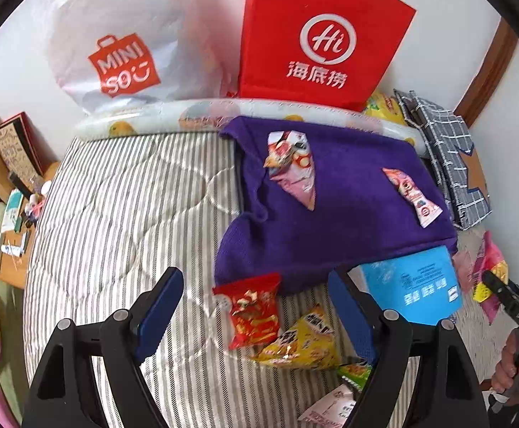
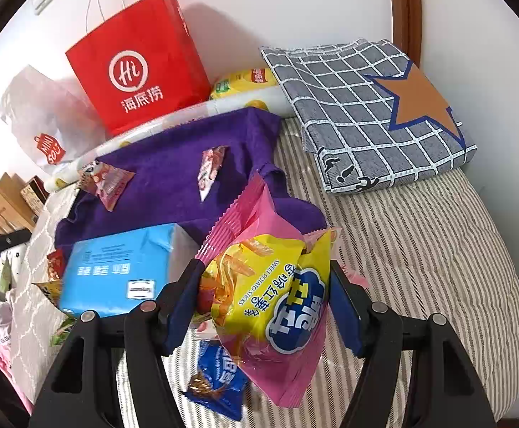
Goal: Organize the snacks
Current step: 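Grasp the yellow-pink chip bag with the right gripper, then hold the chip bag in the right gripper while the left gripper grasps the red snack packet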
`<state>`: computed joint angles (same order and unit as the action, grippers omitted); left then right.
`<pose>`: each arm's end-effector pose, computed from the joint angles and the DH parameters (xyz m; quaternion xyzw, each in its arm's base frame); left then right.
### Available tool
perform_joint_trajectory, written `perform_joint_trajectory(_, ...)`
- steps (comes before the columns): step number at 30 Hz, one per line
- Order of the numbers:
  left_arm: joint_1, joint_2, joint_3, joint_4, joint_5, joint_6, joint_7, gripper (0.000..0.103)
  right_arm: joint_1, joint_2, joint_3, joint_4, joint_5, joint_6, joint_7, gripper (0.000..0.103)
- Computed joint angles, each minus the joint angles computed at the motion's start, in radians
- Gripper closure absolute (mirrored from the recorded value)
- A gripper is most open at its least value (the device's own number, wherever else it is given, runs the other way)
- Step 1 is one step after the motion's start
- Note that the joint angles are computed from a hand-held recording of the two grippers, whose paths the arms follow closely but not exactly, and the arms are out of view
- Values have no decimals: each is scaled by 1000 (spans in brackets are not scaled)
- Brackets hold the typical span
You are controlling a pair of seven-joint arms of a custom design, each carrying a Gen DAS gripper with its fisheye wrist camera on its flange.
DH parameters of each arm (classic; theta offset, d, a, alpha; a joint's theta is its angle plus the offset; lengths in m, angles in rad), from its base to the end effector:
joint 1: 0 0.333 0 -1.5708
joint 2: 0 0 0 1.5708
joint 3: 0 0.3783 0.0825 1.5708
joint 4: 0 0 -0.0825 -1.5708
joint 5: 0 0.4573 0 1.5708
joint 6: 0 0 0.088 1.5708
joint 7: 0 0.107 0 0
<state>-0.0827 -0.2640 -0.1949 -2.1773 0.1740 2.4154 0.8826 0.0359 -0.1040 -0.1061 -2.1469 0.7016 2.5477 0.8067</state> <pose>0.5453 -0.1640 0.5895 -0.7776 0.5715 -0.2036 0.1652 0.6128 -0.0533 0.5290 -0.7250 0.5927 -0.1229 0.3286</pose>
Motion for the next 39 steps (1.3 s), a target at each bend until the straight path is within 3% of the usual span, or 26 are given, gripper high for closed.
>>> perform_joint_trajectory(17, -14, 74, 13, -18, -65, -7, 16, 24, 12, -21, 0, -21, -36, 17, 17, 36)
perform_joint_trajectory(26, -24, 114, 12, 0, -72, -28, 17, 47, 7, -21, -5, -27, -55, 17, 33, 36)
perform_joint_trajectory(29, -24, 113, 12, -1, -59, -24, 8, 63, 6, -28, -6, -34, -56, 20, 27, 36)
perform_joint_trajectory(39, -6, 17, 17, -60, -69, 12, -16, 67, 14, -64, -17, -60, -30, 18, 4, 37)
